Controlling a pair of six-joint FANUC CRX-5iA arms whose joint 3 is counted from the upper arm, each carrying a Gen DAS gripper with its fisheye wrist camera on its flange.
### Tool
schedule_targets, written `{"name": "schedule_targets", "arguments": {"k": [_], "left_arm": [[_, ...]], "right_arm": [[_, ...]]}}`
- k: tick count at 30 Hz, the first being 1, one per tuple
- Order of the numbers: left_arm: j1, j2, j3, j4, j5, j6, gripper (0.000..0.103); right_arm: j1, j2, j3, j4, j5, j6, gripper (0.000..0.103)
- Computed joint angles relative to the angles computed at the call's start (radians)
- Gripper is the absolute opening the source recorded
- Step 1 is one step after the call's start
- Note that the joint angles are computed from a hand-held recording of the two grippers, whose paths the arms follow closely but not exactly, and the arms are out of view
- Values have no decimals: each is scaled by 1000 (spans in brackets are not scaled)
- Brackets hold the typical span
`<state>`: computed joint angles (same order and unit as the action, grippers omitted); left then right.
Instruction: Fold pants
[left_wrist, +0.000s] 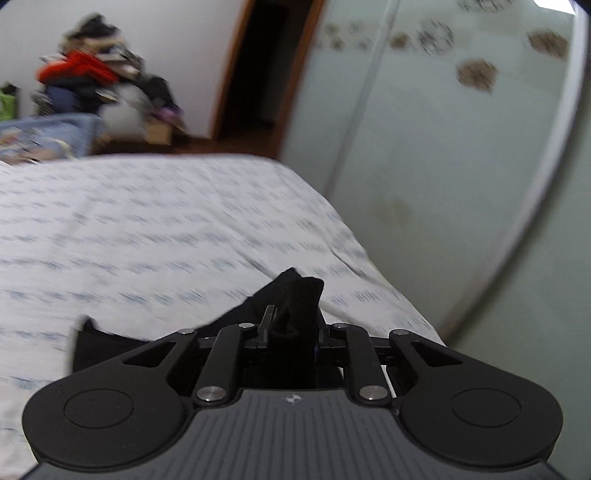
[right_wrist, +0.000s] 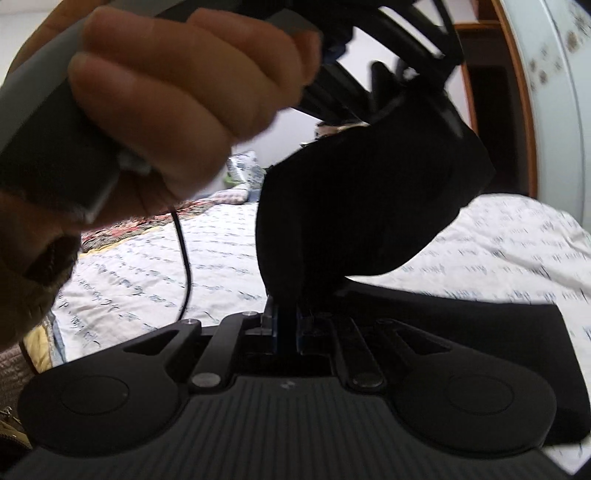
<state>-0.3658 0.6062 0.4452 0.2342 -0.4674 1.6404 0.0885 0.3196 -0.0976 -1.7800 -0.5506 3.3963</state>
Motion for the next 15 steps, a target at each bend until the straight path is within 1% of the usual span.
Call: {"name": "schedule_targets", "arguments": {"k": [1,2,3,4,5,6,7,9,11,12,13,15], "left_arm": [[-1,25,-2,95,-5,-88,17],[-1,54,4,194,-28,-189,17],[-2,84,10,290,-57,-284,17],[-1,114,24,374,-97,-360,17],[0,138,39,435,-137,-416,17],[0,146,34,481,-154,-463,17],[-4,138,10,521,-138,-507,17],[-19,83,-105,655,-33,-663,17],[-27,26,-206,788,58,-790,17],[-25,4,-237,814,94,-803,17],[-15,-12,-250,787,119,-763,17],[23,-39,-254,614,138,-576,18]], "right_arm": [[-5,1,-2,11,5,-26,9],[-4,4,6,60,11,-98,12],[3,8,20,140,17,-205,18],[7,13,34,224,9,-316,32],[5,15,37,283,4,-394,44],[-6,13,32,311,-6,-424,44],[-20,8,25,331,-21,-439,44],[-47,-10,10,371,-45,-464,44],[-84,-36,-8,401,-70,-467,44],[-104,-51,-19,405,-77,-463,44],[-121,-65,-30,406,-79,-461,47],[-168,-89,-45,387,-80,-451,51]]}}
